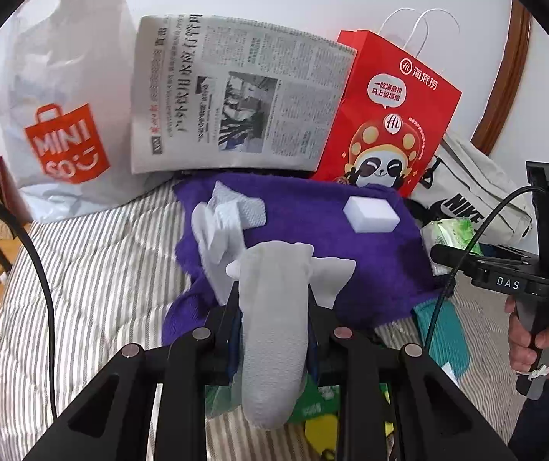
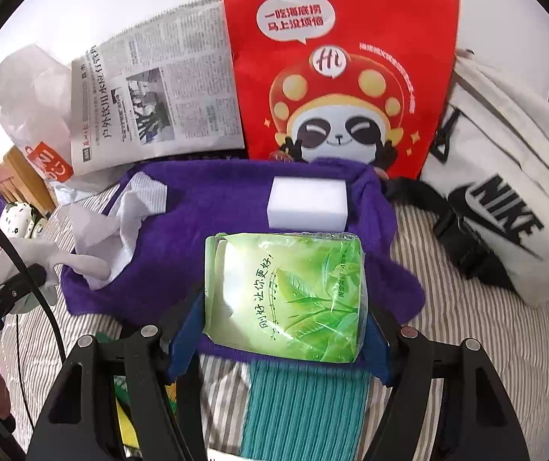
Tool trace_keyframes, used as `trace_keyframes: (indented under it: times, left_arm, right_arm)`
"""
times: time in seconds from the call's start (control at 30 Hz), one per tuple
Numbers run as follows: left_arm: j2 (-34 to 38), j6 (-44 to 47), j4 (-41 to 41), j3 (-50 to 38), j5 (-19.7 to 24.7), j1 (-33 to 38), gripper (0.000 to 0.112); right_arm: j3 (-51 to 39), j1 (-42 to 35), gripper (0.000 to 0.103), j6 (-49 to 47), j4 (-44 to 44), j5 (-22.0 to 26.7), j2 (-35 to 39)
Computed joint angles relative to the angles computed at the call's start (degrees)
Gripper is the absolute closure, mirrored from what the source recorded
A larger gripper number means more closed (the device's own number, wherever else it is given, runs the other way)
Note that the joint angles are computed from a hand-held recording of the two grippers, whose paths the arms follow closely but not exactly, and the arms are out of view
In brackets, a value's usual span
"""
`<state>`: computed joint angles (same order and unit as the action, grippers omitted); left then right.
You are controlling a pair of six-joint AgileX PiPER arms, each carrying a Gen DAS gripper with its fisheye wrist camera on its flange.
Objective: Organize soft objects
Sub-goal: 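Carry the tissue pack onto the towel beside the sponge and open the right tool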
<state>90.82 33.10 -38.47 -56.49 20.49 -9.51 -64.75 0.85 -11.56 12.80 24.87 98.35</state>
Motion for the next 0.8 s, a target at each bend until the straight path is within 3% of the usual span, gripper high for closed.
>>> trace_keyframes:
  times: [0.17,0.43,0.63,0.8]
  left_arm:
    - [3.2,-1.5,1.8,-5.5,1.6,-0.3,0.087]
    - [8.6,-12.4,13.8,-14.2,2.7,-2.6,0.087]
    - [12.1,-7.0,6.8,-15.8,2.4,-2.3,0.087]
    - [13.2,-6.0,6.1,-15.5,1.5,-2.6,0.087]
  right_arm:
    - [-6.1,0.2,0.032,0.5,-2.3,2.3,2.5]
    - [-14.8,-1.5,0.032,-2.0,1.1,6.9,9.8]
    - [-18.4,-1.9,0.032,-1.7,0.8,9.7,14.4]
    - [-19.2,-0.9,0.032,-0.2,-1.9,10.9,16.6]
